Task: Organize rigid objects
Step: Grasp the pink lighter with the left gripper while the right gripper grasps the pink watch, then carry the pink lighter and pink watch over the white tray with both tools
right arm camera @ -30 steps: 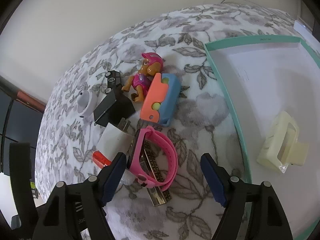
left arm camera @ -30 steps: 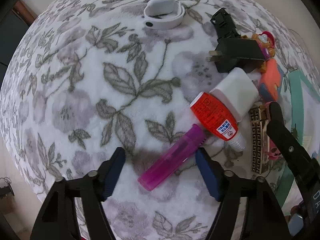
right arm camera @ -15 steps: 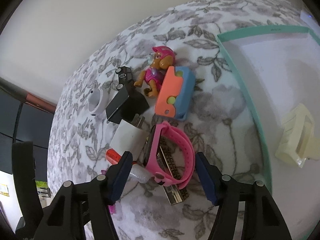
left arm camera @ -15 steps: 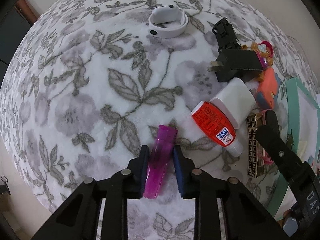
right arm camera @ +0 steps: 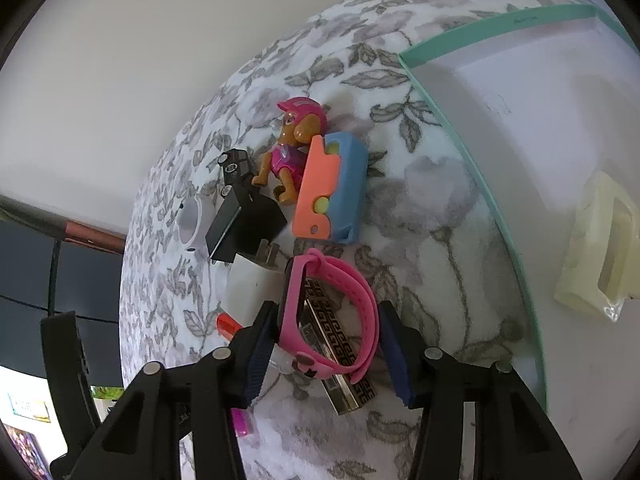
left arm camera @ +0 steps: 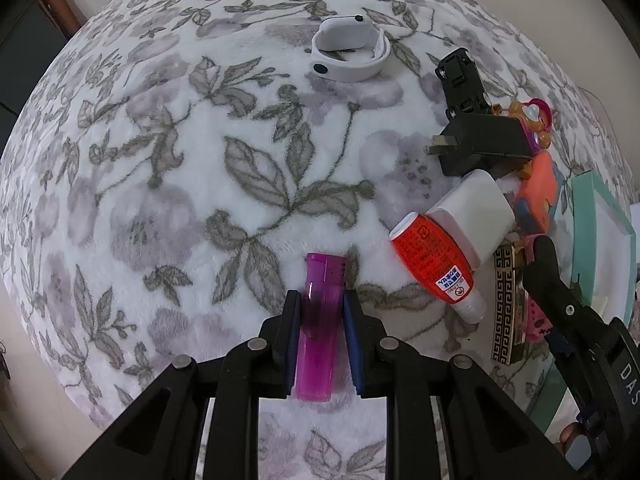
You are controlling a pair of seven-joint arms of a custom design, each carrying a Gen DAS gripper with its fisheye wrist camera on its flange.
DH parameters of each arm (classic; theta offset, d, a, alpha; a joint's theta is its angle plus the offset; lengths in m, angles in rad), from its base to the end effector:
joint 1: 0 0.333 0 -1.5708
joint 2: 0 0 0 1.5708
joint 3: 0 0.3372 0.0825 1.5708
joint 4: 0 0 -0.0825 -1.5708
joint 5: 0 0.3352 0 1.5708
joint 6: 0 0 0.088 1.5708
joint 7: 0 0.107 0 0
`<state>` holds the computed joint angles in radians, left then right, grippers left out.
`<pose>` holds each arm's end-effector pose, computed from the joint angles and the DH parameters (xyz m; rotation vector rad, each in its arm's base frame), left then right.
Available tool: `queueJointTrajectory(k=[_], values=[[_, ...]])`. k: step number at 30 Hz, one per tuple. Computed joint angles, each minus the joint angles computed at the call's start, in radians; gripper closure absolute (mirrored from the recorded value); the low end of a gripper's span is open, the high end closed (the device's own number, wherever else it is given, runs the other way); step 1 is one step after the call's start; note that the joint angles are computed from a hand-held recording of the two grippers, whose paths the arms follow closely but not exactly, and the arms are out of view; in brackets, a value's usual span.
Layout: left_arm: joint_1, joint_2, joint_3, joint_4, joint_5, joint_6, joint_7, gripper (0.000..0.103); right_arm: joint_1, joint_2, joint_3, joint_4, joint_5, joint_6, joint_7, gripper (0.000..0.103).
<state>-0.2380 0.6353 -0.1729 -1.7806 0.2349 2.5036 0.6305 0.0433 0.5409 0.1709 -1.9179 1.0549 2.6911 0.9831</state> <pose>0.5992 -0.2469 0.2656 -2.5538 1.7193 -0.1489 0.6110 0.0934 0.2790 -1.6278 1.9104 0.2672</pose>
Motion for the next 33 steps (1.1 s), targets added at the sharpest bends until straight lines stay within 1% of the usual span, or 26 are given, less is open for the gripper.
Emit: queueJointTrajectory(k=[2,5,10,20,23,25,27,28,30,33], values=[[0.001,-0.011,-0.003,-0.016,-0.009,0.013,-0.011,0.082,-0.006,-0.008,0.001,-0.006,0.012,0.007,-0.009,0.050],[0.027,-0.030,-0.013,-0.057,-0.035,0.064,-0.013,0.083,-0.013,-0.015,-0.001,-0.009,0.025,0.003,-0.012,0.050],[0.042,-0.075,-0.006,-0.121,-0.049,0.129,-0.033,0.083,-0.014,-0.032,-0.009,-0.017,0.029,0.013,-0.014,0.050],[0.003,-0.189,0.057,-0.222,0.065,0.247,-0.148,0.083,-0.024,-0.103,-0.007,-0.046,0.142,0.064,-0.136,0.051],[-0.014,-0.222,0.073,-0.238,0.117,0.280,-0.190,0.083,-0.023,-0.144,-0.009,-0.064,0.206,0.111,-0.209,0.050],[-0.024,-0.247,0.082,-0.258,0.160,0.323,-0.211,0.083,-0.025,-0.172,-0.016,-0.072,0.258,0.131,-0.258,0.050],[-0.056,-0.239,0.094,-0.223,0.202,0.319,-0.247,0.083,-0.023,-0.203,-0.027,-0.082,0.318,0.164,-0.317,0.050],[-0.064,-0.245,0.096,-0.222,0.225,0.336,-0.257,0.083,-0.019,-0.217,-0.036,-0.087,0.343,0.184,-0.347,0.050],[-0.078,-0.241,0.096,-0.203,0.255,0.348,-0.273,0.083,0.001,-0.244,-0.059,-0.099,0.358,0.249,-0.377,0.050],[-0.116,-0.221,0.107,-0.159,0.316,0.361,-0.297,0.083,0.018,-0.271,-0.081,-0.115,0.372,0.360,-0.418,0.050]])
